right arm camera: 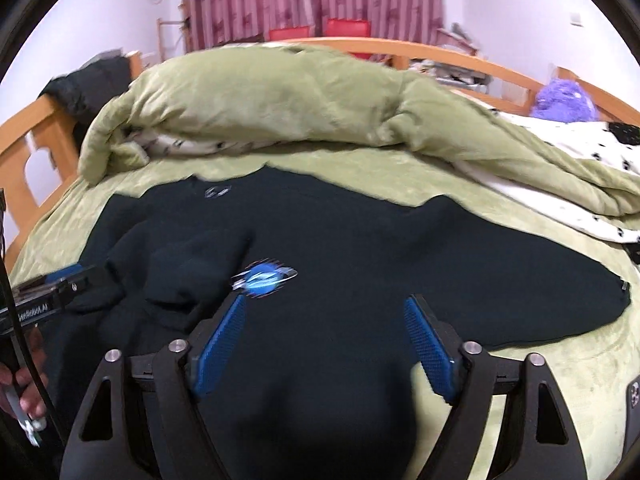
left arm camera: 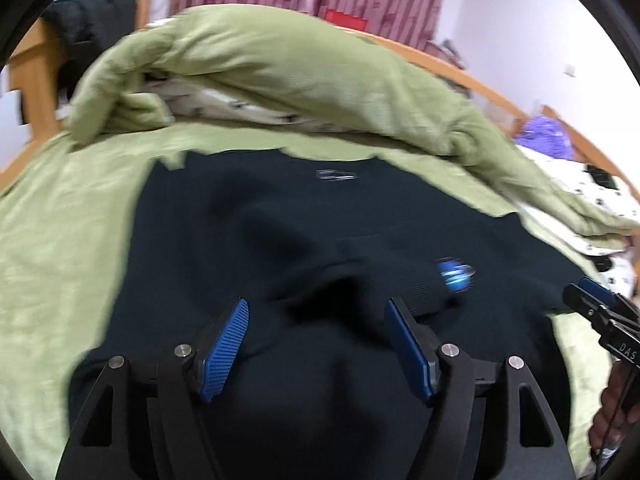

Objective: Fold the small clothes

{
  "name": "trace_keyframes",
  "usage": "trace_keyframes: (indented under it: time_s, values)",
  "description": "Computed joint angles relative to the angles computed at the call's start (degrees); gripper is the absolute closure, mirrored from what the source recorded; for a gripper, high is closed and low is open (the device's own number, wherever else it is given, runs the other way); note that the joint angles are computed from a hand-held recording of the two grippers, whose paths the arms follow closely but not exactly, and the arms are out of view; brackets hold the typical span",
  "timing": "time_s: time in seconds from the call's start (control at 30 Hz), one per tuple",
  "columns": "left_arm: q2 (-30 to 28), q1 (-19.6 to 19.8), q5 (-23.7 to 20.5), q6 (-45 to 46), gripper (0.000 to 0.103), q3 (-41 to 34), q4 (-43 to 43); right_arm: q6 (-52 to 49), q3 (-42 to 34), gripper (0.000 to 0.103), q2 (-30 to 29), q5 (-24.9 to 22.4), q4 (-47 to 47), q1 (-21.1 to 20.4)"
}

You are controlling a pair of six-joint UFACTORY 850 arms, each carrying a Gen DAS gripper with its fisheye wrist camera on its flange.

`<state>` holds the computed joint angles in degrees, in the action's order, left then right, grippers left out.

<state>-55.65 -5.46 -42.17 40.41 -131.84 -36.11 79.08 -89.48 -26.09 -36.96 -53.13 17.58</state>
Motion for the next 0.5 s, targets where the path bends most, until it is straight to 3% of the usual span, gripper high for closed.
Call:
trace_keyframes:
  time_s: [0.07, 0.17, 0.37, 0.5]
  values:
    - [0.2, 1.0, 2.1, -2.5, 0.034, 0.5, 4.1, -5.5, -3.4, 0.048, -2.8, -0.2, 3.6, 0.8]
    - [-1.3, 2.9, 1.9, -4.0, 0.034, -1.4, 5.7, -11.2, -8.7, 0.063, -7.2, -1.3, 6.1, 2.3]
    - [-3.9, 5.1, 2.3, -4.4, 0.034, -4.0, 6.8, -12.7, -16.4, 0.063, -14.1, -3.2, 7.6, 4.0]
    - [-7.3, 6.0, -0.3, -6.1, 0.034, -8.5, 6.5, -17.1, -22.3, 0.06, -18.5, -5.8, 10.2, 4.0]
